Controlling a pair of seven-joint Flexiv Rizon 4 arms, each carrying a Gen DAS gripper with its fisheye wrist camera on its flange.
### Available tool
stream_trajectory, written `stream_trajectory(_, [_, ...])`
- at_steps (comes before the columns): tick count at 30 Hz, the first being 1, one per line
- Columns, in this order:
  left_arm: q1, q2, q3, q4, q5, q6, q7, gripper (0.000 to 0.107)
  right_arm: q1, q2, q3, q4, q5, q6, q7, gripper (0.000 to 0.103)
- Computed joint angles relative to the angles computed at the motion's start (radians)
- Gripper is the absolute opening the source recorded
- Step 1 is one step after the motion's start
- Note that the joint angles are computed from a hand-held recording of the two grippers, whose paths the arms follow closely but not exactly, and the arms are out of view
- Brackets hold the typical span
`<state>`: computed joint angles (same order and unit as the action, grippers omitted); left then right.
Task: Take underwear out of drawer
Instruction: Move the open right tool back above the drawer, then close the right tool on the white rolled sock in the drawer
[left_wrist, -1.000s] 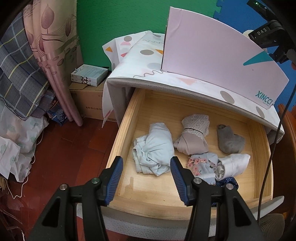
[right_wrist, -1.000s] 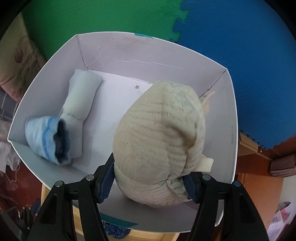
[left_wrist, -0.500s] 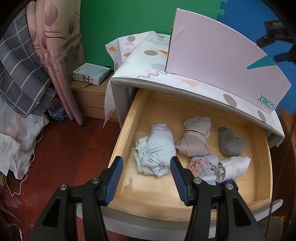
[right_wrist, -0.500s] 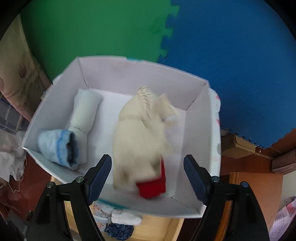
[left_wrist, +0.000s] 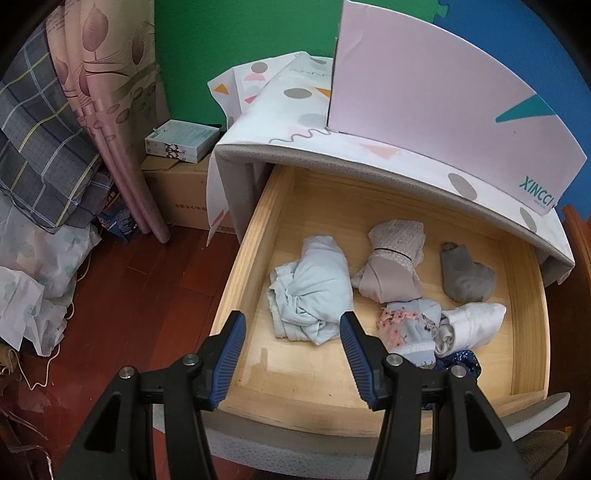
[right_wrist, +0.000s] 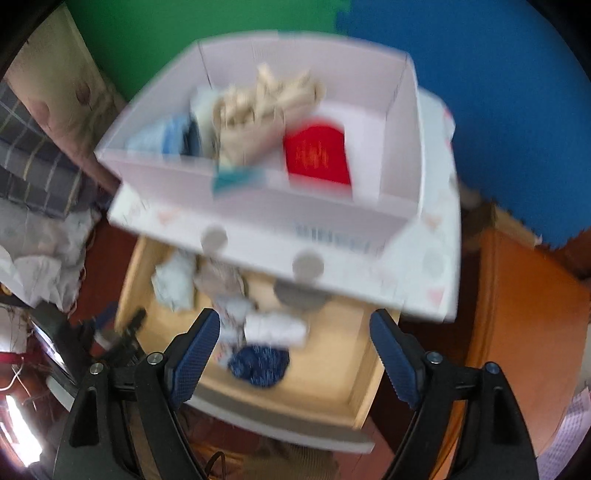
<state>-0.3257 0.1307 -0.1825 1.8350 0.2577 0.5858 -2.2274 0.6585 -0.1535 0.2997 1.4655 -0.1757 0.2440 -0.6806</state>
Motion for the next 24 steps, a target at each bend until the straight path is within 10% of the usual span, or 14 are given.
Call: stream_trajectory(24, [-0.004,-0.019,0.01,-0.001,-0.04,-0.017,0.028,0.054,0.026,-0.201,-0.004,0.155,0.047,0.233,0.07,0.081])
